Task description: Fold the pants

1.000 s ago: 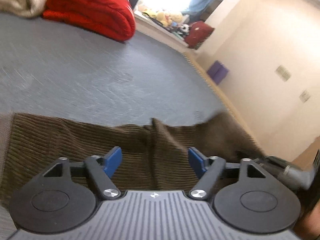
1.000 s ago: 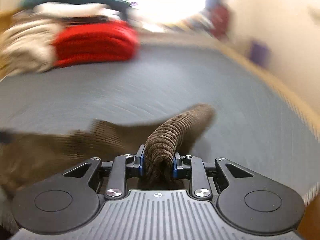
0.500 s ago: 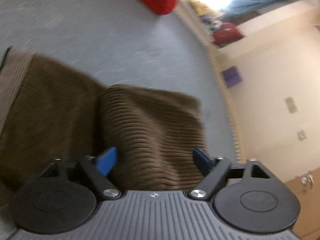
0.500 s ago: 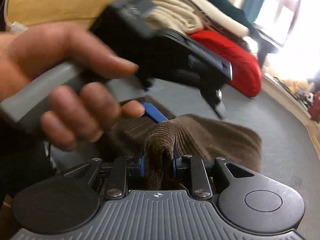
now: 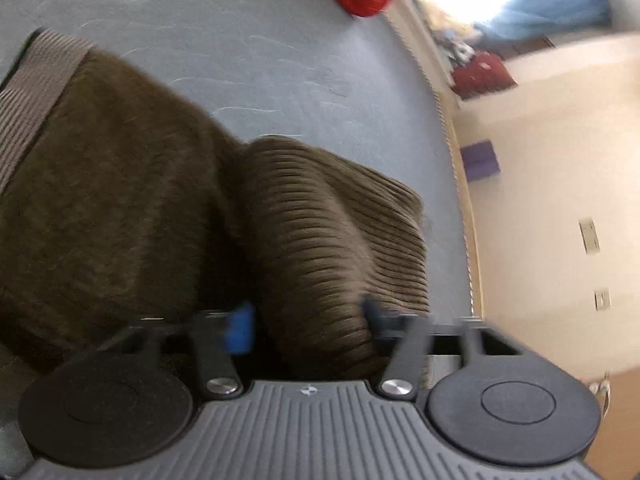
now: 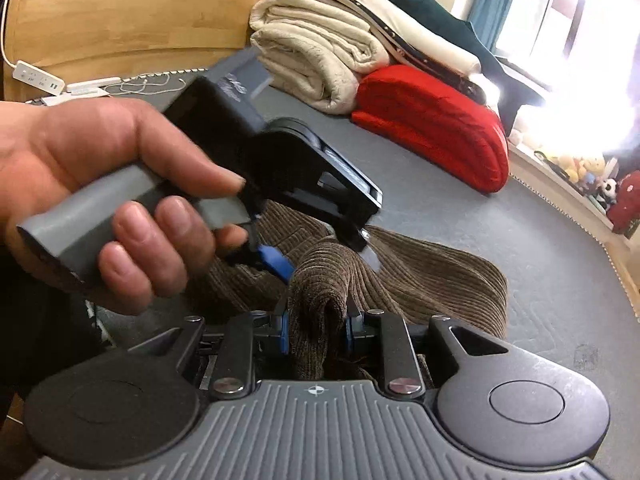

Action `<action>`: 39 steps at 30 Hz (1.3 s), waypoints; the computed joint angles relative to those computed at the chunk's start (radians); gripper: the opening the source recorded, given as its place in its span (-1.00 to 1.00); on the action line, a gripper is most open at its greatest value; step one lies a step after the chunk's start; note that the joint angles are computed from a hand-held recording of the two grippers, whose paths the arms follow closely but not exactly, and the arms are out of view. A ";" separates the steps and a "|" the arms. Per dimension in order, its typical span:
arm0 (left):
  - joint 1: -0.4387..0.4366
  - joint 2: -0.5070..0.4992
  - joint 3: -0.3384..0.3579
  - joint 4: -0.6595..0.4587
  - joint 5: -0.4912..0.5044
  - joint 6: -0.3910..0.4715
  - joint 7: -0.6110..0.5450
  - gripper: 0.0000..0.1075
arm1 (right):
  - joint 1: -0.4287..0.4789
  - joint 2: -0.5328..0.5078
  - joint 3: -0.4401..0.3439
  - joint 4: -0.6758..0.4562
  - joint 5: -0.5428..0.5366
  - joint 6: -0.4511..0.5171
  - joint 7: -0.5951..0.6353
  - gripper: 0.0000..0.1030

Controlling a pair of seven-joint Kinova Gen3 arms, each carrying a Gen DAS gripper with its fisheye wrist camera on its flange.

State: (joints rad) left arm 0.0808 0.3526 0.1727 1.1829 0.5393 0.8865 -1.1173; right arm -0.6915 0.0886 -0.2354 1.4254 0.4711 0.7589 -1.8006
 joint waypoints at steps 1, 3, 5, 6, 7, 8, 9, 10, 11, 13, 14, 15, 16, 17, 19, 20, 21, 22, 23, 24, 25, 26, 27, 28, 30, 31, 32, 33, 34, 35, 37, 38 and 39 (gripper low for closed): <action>0.016 -0.003 -0.009 -0.015 -0.023 0.002 -0.022 -0.57 | -0.016 0.001 0.017 -0.006 -0.018 0.009 0.025 -0.51; 0.037 -0.002 0.007 -0.027 -0.103 -0.025 -0.042 -0.64 | -0.057 0.000 0.074 -0.017 -0.093 0.039 0.103 -0.46; 0.055 -0.030 0.010 -0.015 -0.185 -0.066 -0.039 -0.66 | -0.030 -0.006 0.072 -0.021 -0.174 0.030 0.168 -0.38; 0.073 -0.050 -0.009 -0.007 -0.225 -0.080 -0.029 -0.66 | 0.011 -0.014 0.043 -0.015 -0.215 0.012 0.194 -0.37; 0.105 -0.068 -0.046 -0.008 -0.266 -0.079 -0.003 -0.66 | 0.057 -0.022 0.008 -0.011 -0.256 -0.002 0.214 -0.34; 0.136 -0.084 -0.093 -0.017 -0.307 -0.061 0.025 -0.66 | 0.103 -0.034 -0.027 -0.004 -0.296 -0.025 0.231 -0.27; 0.166 -0.093 -0.139 -0.036 -0.347 -0.027 0.038 -0.67 | 0.150 -0.046 -0.058 0.004 -0.337 -0.048 0.260 -0.21; 0.197 -0.096 -0.185 -0.062 -0.388 0.014 0.038 -0.67 | 0.182 -0.054 -0.071 0.003 -0.378 -0.057 0.300 -0.16; 0.215 -0.090 -0.217 -0.091 -0.429 0.054 0.029 -0.66 | 0.199 -0.061 -0.066 -0.004 -0.418 -0.051 0.341 -0.10; 0.198 -0.077 -0.232 -0.134 -0.492 0.136 0.015 -0.66 | 0.180 -0.065 -0.002 -0.031 -0.482 -0.020 0.422 -0.10; 0.162 -0.068 -0.217 -0.153 -0.500 0.176 0.002 -0.65 | 0.180 -0.056 0.026 -0.065 -0.512 0.020 0.449 -0.08; 0.116 -0.056 -0.191 -0.170 -0.491 0.217 -0.009 -0.60 | 0.195 -0.041 0.036 -0.100 -0.537 0.061 0.462 -0.01; 0.070 -0.046 -0.174 -0.170 -0.466 0.241 -0.021 -0.44 | 0.212 -0.020 0.046 -0.139 -0.562 0.101 0.466 0.04; 0.033 -0.043 -0.152 -0.159 -0.456 0.249 -0.018 -0.36 | 0.247 0.007 0.037 -0.178 -0.584 0.142 0.460 0.16; -0.020 -0.051 -0.144 -0.094 -0.405 0.225 0.014 -0.03 | 0.318 0.065 -0.004 -0.260 -0.595 0.224 0.403 0.27; -0.061 -0.053 -0.126 -0.071 -0.364 0.219 0.023 -0.01 | 0.332 0.101 0.001 -0.306 -0.607 0.264 0.363 0.28; -0.084 -0.060 -0.125 -0.047 -0.327 0.197 0.019 0.16 | 0.330 0.131 0.024 -0.342 -0.626 0.295 0.322 0.28; -0.099 -0.071 -0.126 -0.022 -0.301 0.168 0.021 0.47 | 0.319 0.159 0.066 -0.369 -0.660 0.317 0.281 0.29; -0.095 -0.071 -0.141 -0.016 -0.292 0.155 0.032 0.60 | 0.307 0.188 0.113 -0.396 -0.701 0.339 0.241 0.31; -0.092 -0.056 -0.140 -0.028 -0.294 0.156 0.032 0.65 | 0.295 0.215 0.157 -0.416 -0.735 0.356 0.200 0.31; -0.107 -0.041 -0.127 -0.038 -0.294 0.173 0.035 0.65 | 0.291 0.237 0.183 -0.423 -0.761 0.360 0.159 0.31; -0.129 -0.020 -0.117 -0.062 -0.277 0.207 0.031 0.65 | 0.298 0.258 0.191 -0.432 -0.783 0.361 0.134 0.31; -0.136 0.000 -0.116 -0.082 -0.256 0.226 0.030 0.65 | 0.312 0.271 0.180 -0.425 -0.790 0.354 0.115 0.31; -0.154 0.009 -0.107 -0.084 -0.227 0.237 0.015 0.65 | 0.325 0.287 0.162 -0.424 -0.779 0.350 0.085 0.31; -0.179 0.028 -0.093 -0.092 -0.186 0.249 -0.024 0.66 | 0.360 0.318 0.107 -0.431 -0.758 0.353 0.032 0.31; -0.182 0.038 -0.089 -0.100 -0.179 0.259 -0.039 0.67 | 0.370 0.337 0.098 -0.441 -0.772 0.364 0.013 0.31; -0.184 0.048 -0.086 -0.112 -0.177 0.273 -0.054 0.68 | 0.379 0.349 0.094 -0.439 -0.794 0.365 -0.001 0.35; -0.181 0.049 -0.084 -0.119 -0.178 0.288 -0.062 0.72 | 0.387 0.360 0.089 -0.442 -0.805 0.365 -0.007 0.38; -0.177 0.068 -0.085 -0.142 -0.180 0.298 -0.067 0.75 | 0.390 0.375 0.085 -0.460 -0.809 0.375 -0.008 0.39; -0.174 0.080 -0.083 -0.154 -0.182 0.304 -0.074 0.75 | 0.392 0.383 0.081 -0.469 -0.811 0.383 -0.007 0.42; -0.164 0.097 -0.082 -0.161 -0.182 0.299 -0.077 0.77 | 0.387 0.415 0.081 -0.511 -0.805 0.405 -0.010 0.43; -0.165 0.099 -0.081 -0.159 -0.179 0.299 -0.081 0.77 | 0.389 0.426 0.083 -0.516 -0.803 0.411 -0.013 0.42; -0.166 0.104 -0.081 -0.161 -0.177 0.298 -0.083 0.77 | 0.394 0.435 0.081 -0.514 -0.810 0.412 -0.019 0.42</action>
State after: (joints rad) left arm -0.0855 0.4567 0.0916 1.0217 0.3623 1.1848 -1.2006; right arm -0.2974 0.5236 -0.1548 0.9115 -0.3394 1.1709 -1.8194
